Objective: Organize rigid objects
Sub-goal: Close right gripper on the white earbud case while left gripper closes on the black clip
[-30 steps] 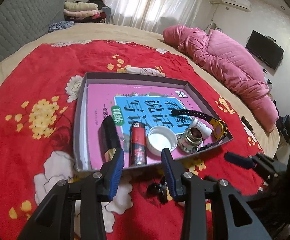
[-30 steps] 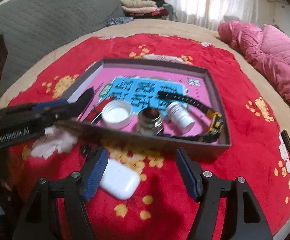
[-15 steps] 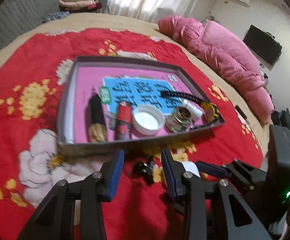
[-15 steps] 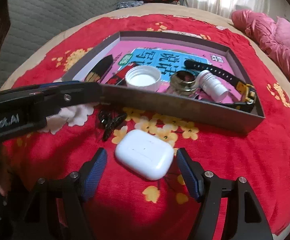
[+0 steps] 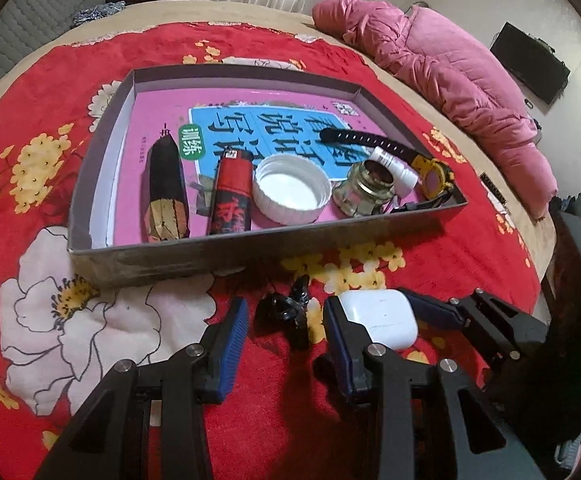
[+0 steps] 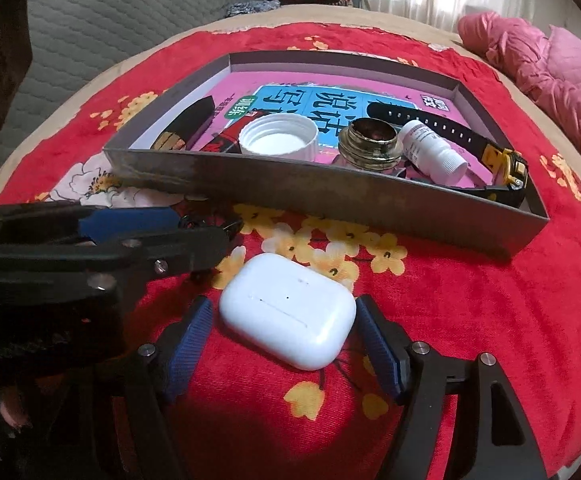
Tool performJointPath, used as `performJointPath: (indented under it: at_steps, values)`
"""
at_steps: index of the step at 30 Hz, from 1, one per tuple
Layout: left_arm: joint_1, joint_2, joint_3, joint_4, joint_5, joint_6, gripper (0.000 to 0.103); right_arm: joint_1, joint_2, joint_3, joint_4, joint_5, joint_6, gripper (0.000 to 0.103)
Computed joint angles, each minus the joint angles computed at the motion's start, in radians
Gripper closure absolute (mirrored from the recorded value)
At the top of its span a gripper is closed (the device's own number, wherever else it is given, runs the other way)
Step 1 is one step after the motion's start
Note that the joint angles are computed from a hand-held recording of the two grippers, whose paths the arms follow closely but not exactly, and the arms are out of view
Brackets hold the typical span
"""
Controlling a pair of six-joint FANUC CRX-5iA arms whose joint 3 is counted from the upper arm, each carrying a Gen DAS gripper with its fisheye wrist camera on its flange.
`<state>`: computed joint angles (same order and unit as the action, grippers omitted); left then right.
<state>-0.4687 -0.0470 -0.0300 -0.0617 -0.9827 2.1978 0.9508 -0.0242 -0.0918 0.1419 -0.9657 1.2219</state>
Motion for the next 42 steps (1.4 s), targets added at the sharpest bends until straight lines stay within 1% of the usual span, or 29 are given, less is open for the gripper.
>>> performJointPath:
  at_steps: [5,8,10,14,15,16,18,19,23,28,36,42]
  values:
    - [-0.001,0.018,0.005,-0.001,-0.007,0.005,0.064,0.010,0.000,-0.014,0.030,0.013,-0.009,0.029]
    - [0.001,0.019,0.002,-0.001,0.004,0.013,0.064,0.011,0.001,-0.018,0.037,0.020,-0.012,0.029]
    - [0.009,0.013,-0.010,0.003,0.021,0.010,0.064,0.010,0.002,-0.018,0.037,0.024,-0.012,0.029]
    - [0.042,-0.007,-0.062,0.063,0.086,-0.002,0.064,0.009,0.002,-0.023,0.046,0.032,-0.015,0.031]
    - [0.045,-0.010,-0.067,0.066,0.093,-0.005,0.065,0.009,0.001,-0.025,0.050,0.035,-0.016,0.032]
    - [0.044,-0.008,-0.064,0.059,0.090,-0.005,0.069,0.007,0.001,-0.025,0.050,0.038,-0.017,0.034]
    - [0.031,0.005,-0.037,0.021,0.063,0.006,0.075,0.000,0.002,-0.020,0.036,0.041,-0.006,0.035]
    - [0.026,0.011,-0.024,0.004,0.048,0.008,0.078,0.000,0.002,-0.022,0.040,0.044,-0.004,0.038]
    - [0.041,0.005,-0.038,0.033,0.059,-0.013,0.078,-0.002,0.000,-0.023,0.041,0.048,0.009,0.038]
    - [0.061,-0.029,-0.078,0.076,0.105,-0.025,0.078,0.007,-0.009,-0.034,0.077,0.048,0.007,0.038]
    - [0.058,-0.082,-0.087,0.048,0.149,0.005,0.078,-0.006,-0.027,-0.034,0.096,0.039,-0.030,0.038]
    - [0.050,-0.094,-0.077,0.028,0.151,0.016,0.078,-0.001,-0.062,-0.050,0.137,0.085,-0.050,0.038]
